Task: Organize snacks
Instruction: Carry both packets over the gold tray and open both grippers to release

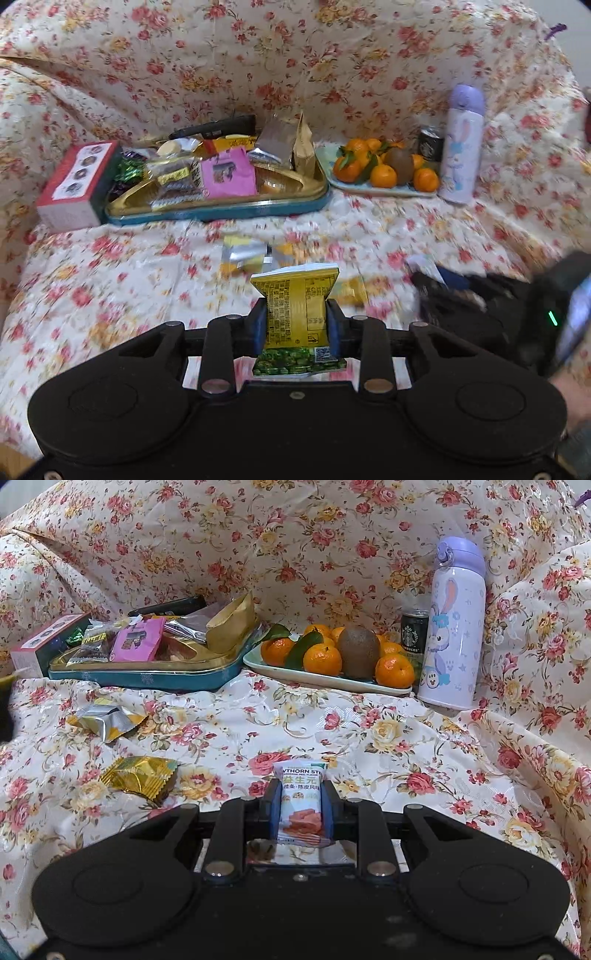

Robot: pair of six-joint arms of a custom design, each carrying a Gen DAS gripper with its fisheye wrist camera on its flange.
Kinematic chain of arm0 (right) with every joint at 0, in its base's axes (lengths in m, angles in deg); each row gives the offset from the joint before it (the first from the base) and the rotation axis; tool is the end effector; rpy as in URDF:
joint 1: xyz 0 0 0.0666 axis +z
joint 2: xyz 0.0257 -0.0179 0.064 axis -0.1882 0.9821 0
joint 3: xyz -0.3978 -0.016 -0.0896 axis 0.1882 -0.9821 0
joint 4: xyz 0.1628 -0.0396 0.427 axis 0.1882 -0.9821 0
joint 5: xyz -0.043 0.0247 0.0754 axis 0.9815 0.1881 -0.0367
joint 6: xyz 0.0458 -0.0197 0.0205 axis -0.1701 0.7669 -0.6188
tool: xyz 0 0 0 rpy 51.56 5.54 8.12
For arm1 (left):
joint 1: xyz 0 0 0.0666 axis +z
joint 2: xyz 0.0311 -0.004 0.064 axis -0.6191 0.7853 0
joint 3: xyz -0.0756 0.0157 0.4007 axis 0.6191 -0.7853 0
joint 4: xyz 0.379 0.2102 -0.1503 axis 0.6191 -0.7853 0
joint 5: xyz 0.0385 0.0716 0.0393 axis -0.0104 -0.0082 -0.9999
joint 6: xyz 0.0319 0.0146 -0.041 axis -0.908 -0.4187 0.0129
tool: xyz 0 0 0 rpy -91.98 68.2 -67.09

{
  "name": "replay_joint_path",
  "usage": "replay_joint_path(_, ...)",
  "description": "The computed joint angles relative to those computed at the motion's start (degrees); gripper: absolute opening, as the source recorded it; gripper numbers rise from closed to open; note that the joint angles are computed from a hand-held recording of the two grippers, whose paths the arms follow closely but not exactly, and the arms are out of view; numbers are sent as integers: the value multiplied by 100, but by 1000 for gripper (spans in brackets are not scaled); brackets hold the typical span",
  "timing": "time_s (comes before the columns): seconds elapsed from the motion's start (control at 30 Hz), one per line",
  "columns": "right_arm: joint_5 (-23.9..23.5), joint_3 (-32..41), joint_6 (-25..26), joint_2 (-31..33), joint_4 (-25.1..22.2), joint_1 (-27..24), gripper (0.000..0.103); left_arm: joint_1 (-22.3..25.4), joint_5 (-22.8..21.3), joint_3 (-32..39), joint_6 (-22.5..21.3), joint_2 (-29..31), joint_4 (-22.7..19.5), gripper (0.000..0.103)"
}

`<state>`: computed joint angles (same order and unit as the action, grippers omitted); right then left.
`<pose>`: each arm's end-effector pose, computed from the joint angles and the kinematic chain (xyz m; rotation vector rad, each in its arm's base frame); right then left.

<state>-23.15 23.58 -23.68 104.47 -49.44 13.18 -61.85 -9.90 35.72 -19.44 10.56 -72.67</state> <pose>0.5156 0.2107 0.3802 0.1557 2.2041 -0.1628 0.5216 -0.2308 0.4975 0.4804 2.3826 -0.2811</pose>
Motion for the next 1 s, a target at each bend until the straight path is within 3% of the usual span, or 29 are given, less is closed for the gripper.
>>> replay_joint_path(0.47,100,25,115,22,-31,26,24,188,-182,-1433,25,-1530,-87,41)
replay_joint_path(0.7,517,131,428,130,-147,153,23,298,-314,-1916,-105,-2103,-120,41)
replay_joint_path(0.8,516,251,412,150,-415,162,22,388,-251,-2022,-155,-2243,-204,41)
replay_joint_path(0.9,359,406,-4,97,-844,67,21,483,-119,-2070,-137,-2310,-311,41)
replay_joint_path(1.0,732,491,-242,-32,-1128,56,21,513,-102,-2094,-106,-2333,-338,41)
